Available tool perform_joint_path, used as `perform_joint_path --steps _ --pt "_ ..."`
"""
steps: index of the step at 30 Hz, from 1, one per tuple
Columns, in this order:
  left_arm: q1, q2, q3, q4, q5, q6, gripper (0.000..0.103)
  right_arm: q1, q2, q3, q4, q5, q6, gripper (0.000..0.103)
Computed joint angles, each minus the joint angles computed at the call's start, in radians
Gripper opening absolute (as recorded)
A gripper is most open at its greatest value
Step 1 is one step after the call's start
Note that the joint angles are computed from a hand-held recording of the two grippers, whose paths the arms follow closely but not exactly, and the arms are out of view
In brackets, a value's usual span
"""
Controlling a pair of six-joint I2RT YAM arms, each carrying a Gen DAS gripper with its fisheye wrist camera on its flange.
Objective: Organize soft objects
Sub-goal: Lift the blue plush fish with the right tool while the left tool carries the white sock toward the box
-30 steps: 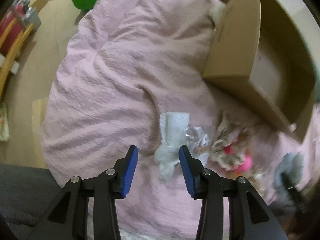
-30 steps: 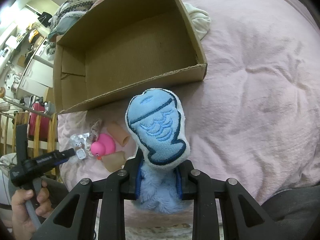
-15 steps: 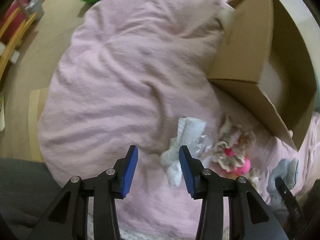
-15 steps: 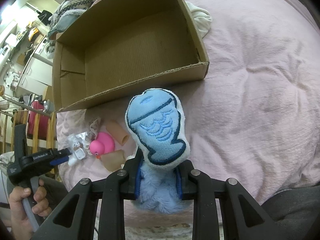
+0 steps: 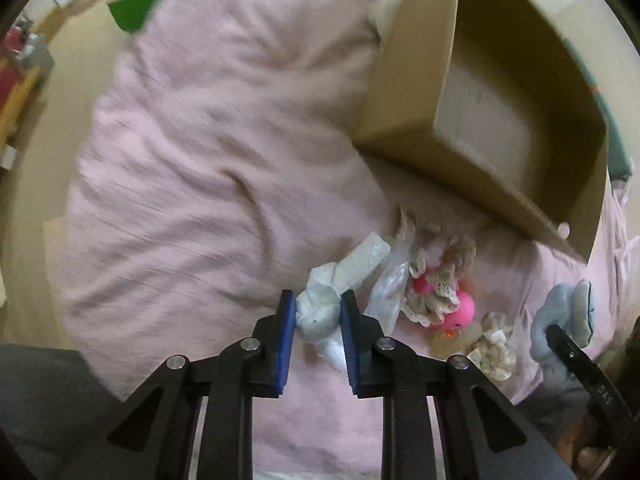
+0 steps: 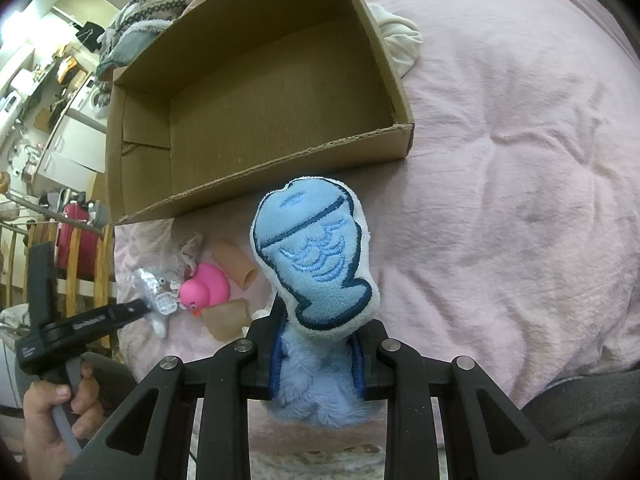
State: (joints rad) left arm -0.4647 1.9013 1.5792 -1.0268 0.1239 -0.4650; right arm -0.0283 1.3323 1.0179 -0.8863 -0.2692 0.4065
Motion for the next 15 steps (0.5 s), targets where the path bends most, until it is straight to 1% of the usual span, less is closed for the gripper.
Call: perform_joint_path --steps 2,4,5,6,9,11,15 --pt "-0.003 -0.058 -0.023 0.006 -0.071 0.003 0.02 -0.01 -0.012 -0.001 0.008 -0.012 0.0 0.028" --pt "0.005 -0.099 -0.035 0.022 -0.099 0.011 0.02 -0.016 -0.026 -0.002 0.02 -0.021 -0.001 0.028" --pt "0.004 -0.097 -0.016 0.017 -0.11 0.012 0.02 -0.016 -0.031 0.0 0.024 -0.023 -0.001 0.028" --pt "-0.025 -0.081 0.053 -0.015 -0.134 -0.009 0.02 -0.015 -0.039 0.002 0.03 -0.024 -0.002 0.028" --pt "-0.034 -0.086 0.107 -0.026 -0.168 0.011 0.02 -0.013 -0.068 0.009 0.048 -0.028 -0.005 0.028" --pt "-0.059 -0.1 0.132 -0.022 -0.193 0.01 0.02 -0.021 -0.085 0.029 0.053 -0.039 -0.013 0.028" --pt "-0.122 -0.041 0.255 -0.009 -0.242 0.021 0.02 -0.037 -0.085 0.078 0.069 -0.059 -0.036 0.028"
